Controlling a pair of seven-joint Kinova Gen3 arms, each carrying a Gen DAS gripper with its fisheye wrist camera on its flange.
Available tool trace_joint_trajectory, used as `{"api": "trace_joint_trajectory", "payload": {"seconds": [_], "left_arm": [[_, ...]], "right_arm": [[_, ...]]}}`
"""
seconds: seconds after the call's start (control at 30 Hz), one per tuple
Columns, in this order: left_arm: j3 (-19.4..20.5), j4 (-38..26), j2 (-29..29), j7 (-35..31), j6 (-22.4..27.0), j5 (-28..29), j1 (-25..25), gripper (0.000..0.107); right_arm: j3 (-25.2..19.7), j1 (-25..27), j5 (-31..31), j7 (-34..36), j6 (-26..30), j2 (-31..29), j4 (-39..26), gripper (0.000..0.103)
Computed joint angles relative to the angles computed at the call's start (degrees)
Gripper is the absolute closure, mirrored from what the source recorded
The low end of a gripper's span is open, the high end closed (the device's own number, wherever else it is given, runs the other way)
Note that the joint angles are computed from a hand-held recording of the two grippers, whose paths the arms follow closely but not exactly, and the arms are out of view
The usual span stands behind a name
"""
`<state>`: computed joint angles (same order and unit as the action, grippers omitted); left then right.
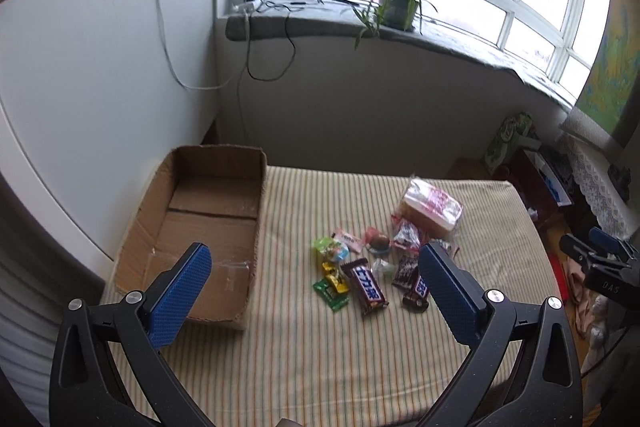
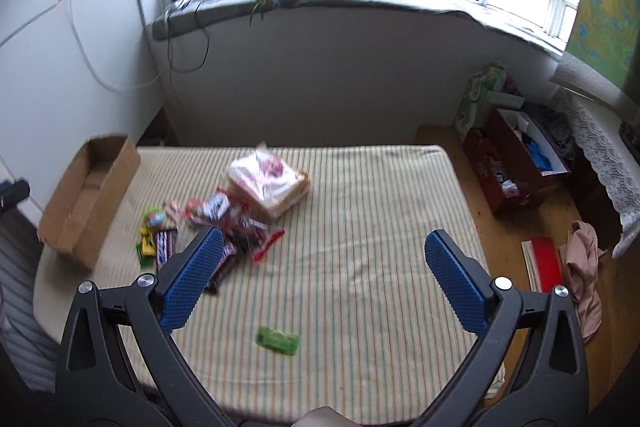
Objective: Organize snacks
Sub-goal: 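Grasp the green candy with the right gripper while the left grasps the blue-wrapped chocolate bar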
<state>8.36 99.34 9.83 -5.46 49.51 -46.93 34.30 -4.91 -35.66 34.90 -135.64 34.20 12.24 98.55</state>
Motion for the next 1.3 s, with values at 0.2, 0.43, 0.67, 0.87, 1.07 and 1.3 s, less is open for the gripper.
{"api": "trace_joint_trajectory", "payload": {"seconds": [0.2,0.43,0.67,0.87,1.07,1.3], "left_arm": [[-0.2,-0.6,2.8,-5.2,-3.2,4.8,-0.9,0.005],[-1.6,-1.9,7.5,-12.5,-9.4,12.5,-1.5,0.021],[-5.6,-2.7,11.9,-14.2,-13.9,18.8,-0.2,0.037],[-9.5,-4.8,15.6,-11.7,-13.2,18.2,2.1,0.039],[-9.8,-7.2,18.7,-13.8,-12.3,19.8,1.4,0.054],[-11.2,-10.1,21.5,-14.6,-10.8,20.6,3.0,0.064]], "right_arm": [[-3.2,4.1,-6.2,14.0,-2.9,1.1,4.2,0.009],[-17.3,18.5,-15.8,30.3,-5.4,4.4,5.6,0.022],[-21.3,23.6,-23.0,46.6,-5.5,9.7,4.4,0.040],[-19.6,23.3,-30.1,60.6,-4.7,14.0,1.7,0.045],[-13.9,21.0,-41.5,74.6,-5.1,15.3,0.7,0.045],[-13.0,22.2,-48.2,82.6,-4.2,16.0,0.3,0.045]]}}
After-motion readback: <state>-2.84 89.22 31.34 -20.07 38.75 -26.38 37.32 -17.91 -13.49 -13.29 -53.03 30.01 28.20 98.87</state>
